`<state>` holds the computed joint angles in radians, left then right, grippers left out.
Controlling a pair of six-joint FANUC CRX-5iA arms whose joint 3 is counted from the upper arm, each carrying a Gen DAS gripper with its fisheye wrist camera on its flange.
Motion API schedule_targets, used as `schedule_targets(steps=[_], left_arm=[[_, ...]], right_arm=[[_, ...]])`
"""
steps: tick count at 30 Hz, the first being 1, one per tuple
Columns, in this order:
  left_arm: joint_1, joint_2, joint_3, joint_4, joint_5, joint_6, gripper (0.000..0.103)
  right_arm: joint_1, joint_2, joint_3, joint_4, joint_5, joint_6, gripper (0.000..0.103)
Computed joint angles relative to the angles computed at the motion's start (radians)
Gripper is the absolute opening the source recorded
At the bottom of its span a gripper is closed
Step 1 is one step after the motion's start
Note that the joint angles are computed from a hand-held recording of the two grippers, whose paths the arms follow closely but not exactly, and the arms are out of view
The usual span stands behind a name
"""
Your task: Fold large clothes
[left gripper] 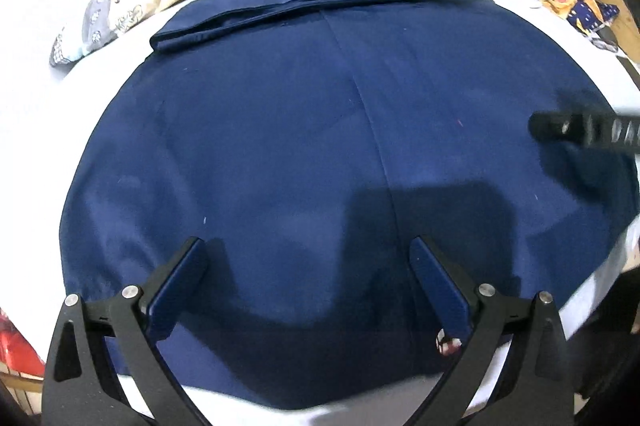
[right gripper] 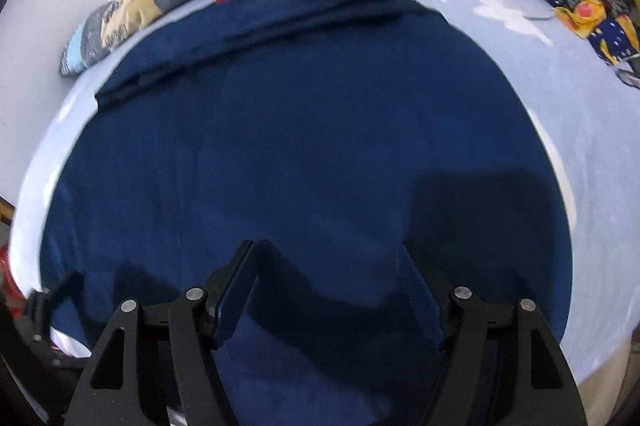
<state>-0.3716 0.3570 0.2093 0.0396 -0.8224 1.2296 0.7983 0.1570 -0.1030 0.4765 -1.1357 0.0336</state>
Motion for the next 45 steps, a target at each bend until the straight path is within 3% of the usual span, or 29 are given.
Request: schedule_targets(steps=[3, 11, 18, 34, 40, 42, 45], left_arm=[[0.015, -0.017, -0.027, 0.035, 0.001, -0.027, 0.102], [0.037, -0.072, -0.139, 0.078, 0.065, -0.052, 0.103], [0.046, -0.089, -0.192, 0.127, 0.119, -0.073, 0.103], [0.044, -0.097, -0.211, 0.13, 0.147, -0.07, 0.103], [0.052, -0.089, -0.193, 0.148, 0.107, -0.118, 0.103], [0.056, -0.087, -0.179, 0.142, 0.081, -0.124, 0.103], [0.085, -0.107, -0.206, 0.225, 0.087, -0.197, 0.103]], right_arm=[[0.063, 0.028, 0.017, 0.03, -0.082, -0.005, 0.074], [0.159, 0.027, -0.007, 0.062, -0.141, -0.03, 0.08], [0.161, 0.048, -0.005, 0.062, -0.138, -0.044, 0.09], [0.172, 0.022, -0.052, 0.093, -0.102, -0.054, 0.093], [0.169, -0.062, -0.124, 0.119, -0.028, -0.154, 0.091], [0.171, -0.093, -0.149, 0.145, -0.034, -0.194, 0.091], [0.185, -0.16, -0.211, 0.233, -0.059, -0.298, 0.092]])
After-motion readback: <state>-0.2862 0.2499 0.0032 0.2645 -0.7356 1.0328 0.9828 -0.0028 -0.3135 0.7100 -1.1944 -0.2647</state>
